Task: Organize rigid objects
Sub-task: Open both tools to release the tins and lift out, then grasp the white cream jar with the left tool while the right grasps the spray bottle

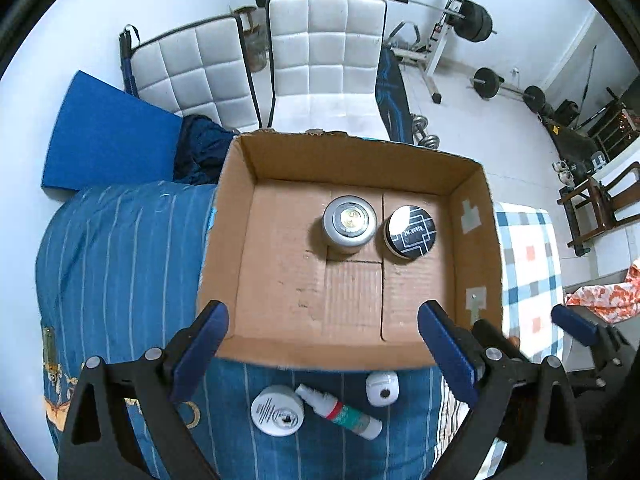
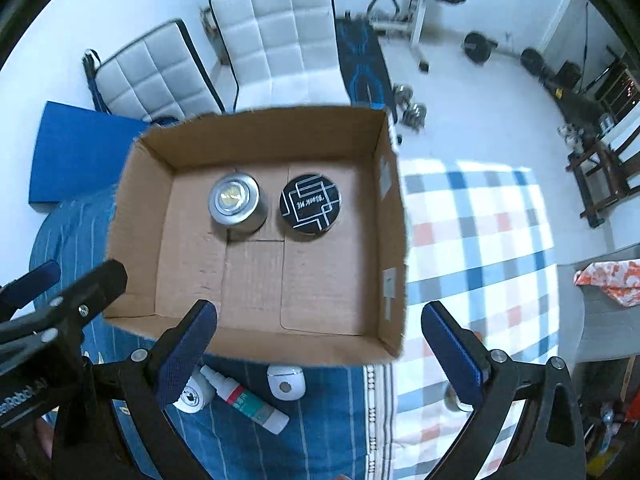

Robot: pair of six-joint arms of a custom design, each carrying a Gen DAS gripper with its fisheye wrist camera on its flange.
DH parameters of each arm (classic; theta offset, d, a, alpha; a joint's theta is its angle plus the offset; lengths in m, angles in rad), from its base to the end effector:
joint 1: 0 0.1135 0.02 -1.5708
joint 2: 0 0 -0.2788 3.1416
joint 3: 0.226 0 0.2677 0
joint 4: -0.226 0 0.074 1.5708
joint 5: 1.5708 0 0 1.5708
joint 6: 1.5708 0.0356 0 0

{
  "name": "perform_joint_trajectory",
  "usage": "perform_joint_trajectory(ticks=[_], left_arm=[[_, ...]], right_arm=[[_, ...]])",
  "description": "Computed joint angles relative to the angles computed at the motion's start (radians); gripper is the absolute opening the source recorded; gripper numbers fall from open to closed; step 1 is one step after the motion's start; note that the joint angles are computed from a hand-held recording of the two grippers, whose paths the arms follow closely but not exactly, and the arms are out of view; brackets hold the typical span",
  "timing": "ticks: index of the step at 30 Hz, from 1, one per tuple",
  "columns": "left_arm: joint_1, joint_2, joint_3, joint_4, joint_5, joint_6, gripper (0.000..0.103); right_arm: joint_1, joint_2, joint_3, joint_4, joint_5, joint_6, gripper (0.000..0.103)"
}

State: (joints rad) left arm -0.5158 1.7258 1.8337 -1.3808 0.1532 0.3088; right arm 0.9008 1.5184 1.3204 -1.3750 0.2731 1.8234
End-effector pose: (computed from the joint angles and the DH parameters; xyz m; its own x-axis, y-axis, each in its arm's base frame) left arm 0.3000 -0.1764 0.3723 -0.6323 0.7038 -0.3240 0.7543 0.6547 -0.0498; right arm 0.1769 0.2078 0.2911 -0.5760 0.7744 -0.2617 0.7900 0.6096 0.0653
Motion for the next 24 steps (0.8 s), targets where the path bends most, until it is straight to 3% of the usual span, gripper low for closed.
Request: perform_joint_trajectory(ticks=[5, 9, 11, 16, 19, 22, 24], left_arm=[[0.065, -0.112, -0.045, -0.048, 0.048, 0.058, 0.097], [0.106, -0.181, -0.144, -0.082, 0.030, 0.140, 0.097], [0.134, -0.233, -0.252, -0.056, 0.012, 0.187, 0.097], [0.196, -0.294, -0.524, 0.078, -0.091, 0.225, 0.097], [0.225, -0.288, -0.654, 0.207, -0.173, 0.218, 0.096], [0.260, -0.248, -0.732, 0.303, -0.220, 0.210, 0.095], [0.269, -0.237, -0.768, 0.354, -0.248, 0.209, 0.095]], right_arm=[[0.152, 0.040, 0.153, -0.163, 0.039, 0.143, 0.103], [0.255, 0.041, 0.133, -0.130, 0.011, 0.245, 0.103], [0.297, 0.050, 0.090, -0.060, -0.015, 0.276, 0.103], [0.316, 0.100, -0.088, 0.251, -0.124, 0.237, 0.103], [0.291, 0.172, -0.144, 0.417, -0.160, 0.159, 0.103], [0.252, 0.265, -0.134, 0.500, -0.197, 0.065, 0.101], [0.221, 0.333, -0.130, 0.565, -0.237, 0.003, 0.093]])
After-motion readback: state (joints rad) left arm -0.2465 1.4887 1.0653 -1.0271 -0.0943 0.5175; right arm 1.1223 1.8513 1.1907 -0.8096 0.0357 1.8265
